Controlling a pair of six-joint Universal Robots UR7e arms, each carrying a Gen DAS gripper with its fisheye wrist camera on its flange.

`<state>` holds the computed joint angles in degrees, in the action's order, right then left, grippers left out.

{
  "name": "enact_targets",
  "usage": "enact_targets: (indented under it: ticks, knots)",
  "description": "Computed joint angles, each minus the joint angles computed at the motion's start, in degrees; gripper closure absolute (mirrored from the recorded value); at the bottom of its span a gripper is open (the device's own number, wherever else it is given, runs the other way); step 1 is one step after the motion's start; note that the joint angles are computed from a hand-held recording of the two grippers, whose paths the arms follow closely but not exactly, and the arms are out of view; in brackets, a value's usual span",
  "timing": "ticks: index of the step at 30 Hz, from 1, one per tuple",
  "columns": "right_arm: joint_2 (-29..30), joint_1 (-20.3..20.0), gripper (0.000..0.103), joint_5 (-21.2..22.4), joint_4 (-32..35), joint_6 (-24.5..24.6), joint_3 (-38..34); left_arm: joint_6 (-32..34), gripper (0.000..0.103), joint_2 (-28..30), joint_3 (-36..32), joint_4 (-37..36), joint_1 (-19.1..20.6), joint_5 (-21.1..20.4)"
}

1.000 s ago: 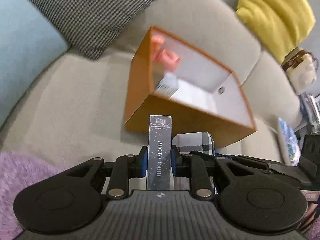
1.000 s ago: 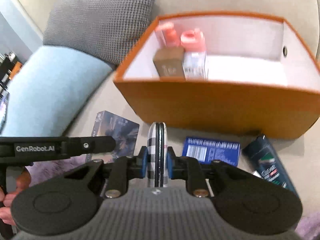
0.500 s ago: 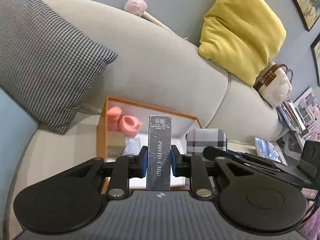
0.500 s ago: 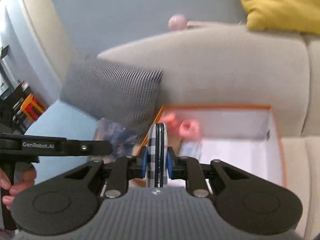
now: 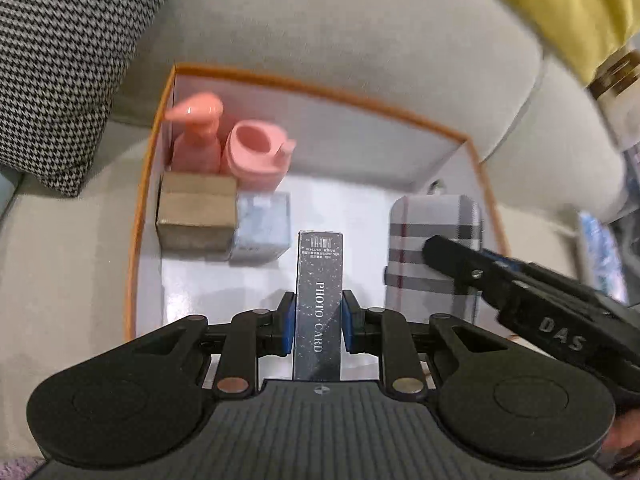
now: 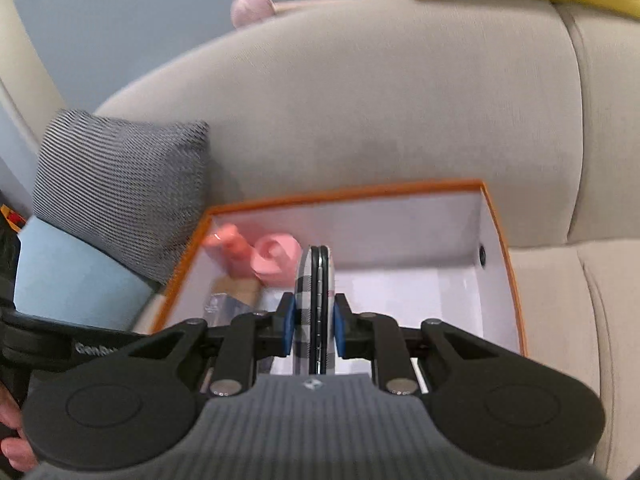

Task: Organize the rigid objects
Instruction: 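Carry photo card box in left gripper and plaid tin in right gripper into box, then lower photo card box and plaid tin into box and open both grippers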

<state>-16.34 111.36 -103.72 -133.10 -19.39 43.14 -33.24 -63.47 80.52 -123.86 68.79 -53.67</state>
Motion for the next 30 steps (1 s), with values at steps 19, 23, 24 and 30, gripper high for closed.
enact_targets:
  ticks: [19, 23, 24, 30]
  knots:
    - [2.95, -1.73, 0.083, 0.05, 5.66, 1.47, -2.92, -4.02, 0.067, 6.43, -8.14, 21.38, 0.48, 9.29]
    - [3.35, -1.5, 0.083, -0.1, 5.67, 1.01, -3.24, -0.45, 0.066, 5.66, -6.59, 21.72, -0.62, 12.07]
    - [3.51, -1.44, 0.083, -0.05, 5.86, 0.97, -3.45, 0.13, 0.066, 5.32, -6.12, 21.26, -0.79, 12.27]
    - [5.09, -1.09, 0.083, -0.22, 7.89, 1.0, -5.83, 3.08, 0.067, 0.95, -1.78, 13.17, -2.25, 12.83]
